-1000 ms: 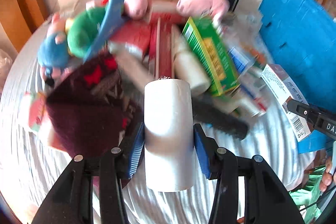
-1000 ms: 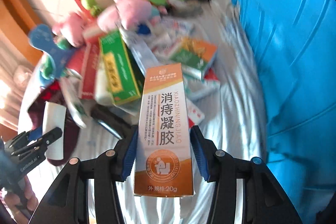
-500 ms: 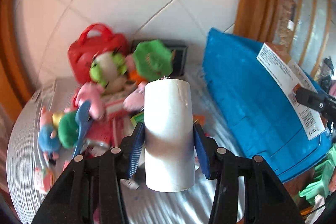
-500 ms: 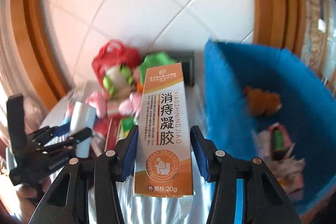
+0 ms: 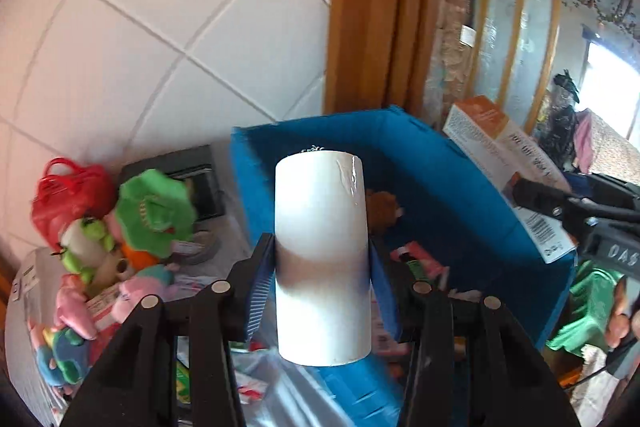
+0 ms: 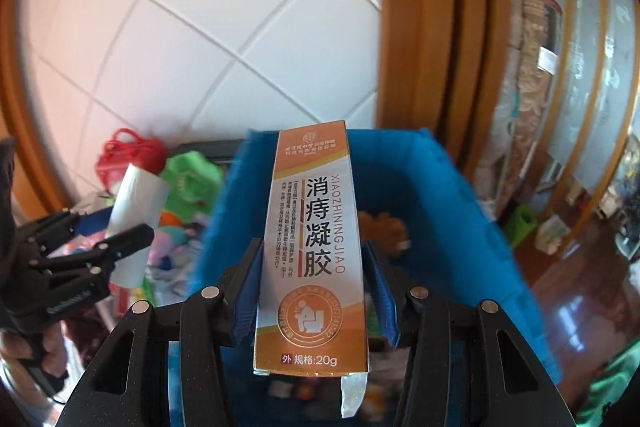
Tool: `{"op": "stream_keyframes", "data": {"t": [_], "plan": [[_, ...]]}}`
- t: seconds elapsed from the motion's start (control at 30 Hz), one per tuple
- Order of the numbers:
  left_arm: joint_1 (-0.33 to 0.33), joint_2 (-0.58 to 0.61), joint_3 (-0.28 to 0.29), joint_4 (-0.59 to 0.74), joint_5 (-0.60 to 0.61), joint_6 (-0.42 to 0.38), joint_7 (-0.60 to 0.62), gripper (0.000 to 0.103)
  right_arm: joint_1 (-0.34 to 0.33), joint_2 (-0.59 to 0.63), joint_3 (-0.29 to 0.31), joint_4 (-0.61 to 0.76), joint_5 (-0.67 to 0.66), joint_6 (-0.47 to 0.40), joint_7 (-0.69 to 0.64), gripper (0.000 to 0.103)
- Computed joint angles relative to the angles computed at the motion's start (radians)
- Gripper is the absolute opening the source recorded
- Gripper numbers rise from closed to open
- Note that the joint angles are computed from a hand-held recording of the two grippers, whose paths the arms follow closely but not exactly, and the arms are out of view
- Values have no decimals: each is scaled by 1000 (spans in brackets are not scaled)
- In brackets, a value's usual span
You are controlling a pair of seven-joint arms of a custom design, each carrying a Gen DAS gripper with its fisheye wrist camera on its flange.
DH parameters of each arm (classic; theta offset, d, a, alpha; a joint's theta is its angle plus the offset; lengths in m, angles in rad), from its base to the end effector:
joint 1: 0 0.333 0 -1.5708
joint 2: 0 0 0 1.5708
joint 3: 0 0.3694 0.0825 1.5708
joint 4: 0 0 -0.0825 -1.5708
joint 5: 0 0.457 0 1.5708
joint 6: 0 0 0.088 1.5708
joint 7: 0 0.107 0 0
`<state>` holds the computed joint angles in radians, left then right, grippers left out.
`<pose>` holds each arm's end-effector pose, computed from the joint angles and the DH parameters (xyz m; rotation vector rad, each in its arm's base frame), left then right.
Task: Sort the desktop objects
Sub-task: 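Carry the ointment box and white tube into the blue crate and release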
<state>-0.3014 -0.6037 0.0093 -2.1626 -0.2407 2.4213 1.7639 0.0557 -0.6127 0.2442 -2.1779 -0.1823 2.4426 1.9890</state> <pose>0.4337 -0.1299 0.7692 -1.4235 2.0926 -1.0730 0.4262 0.1731 0.7565 -1.6709 1.6888 -0.8183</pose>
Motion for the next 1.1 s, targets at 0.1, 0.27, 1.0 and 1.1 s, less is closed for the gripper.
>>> {"op": "stream_keyframes", "data": {"t": [0.1,0.27,1.0,1.1], "plan": [[-6,112,-37,115,-2,-89,-43,46,9,37,-75,33,34,-56,-83,49],[23,307,-122,281,48,-271,-117,46,5,136,-155,81,90,-168,-199,48],[63,548,-227,430,238,-465,-225,71,-9,308,-226,108,175,-359,-318,60],[68,530,-222,427,237,-475,-212,71,-9,312,-214,123,145,-365,-304,88]]}}
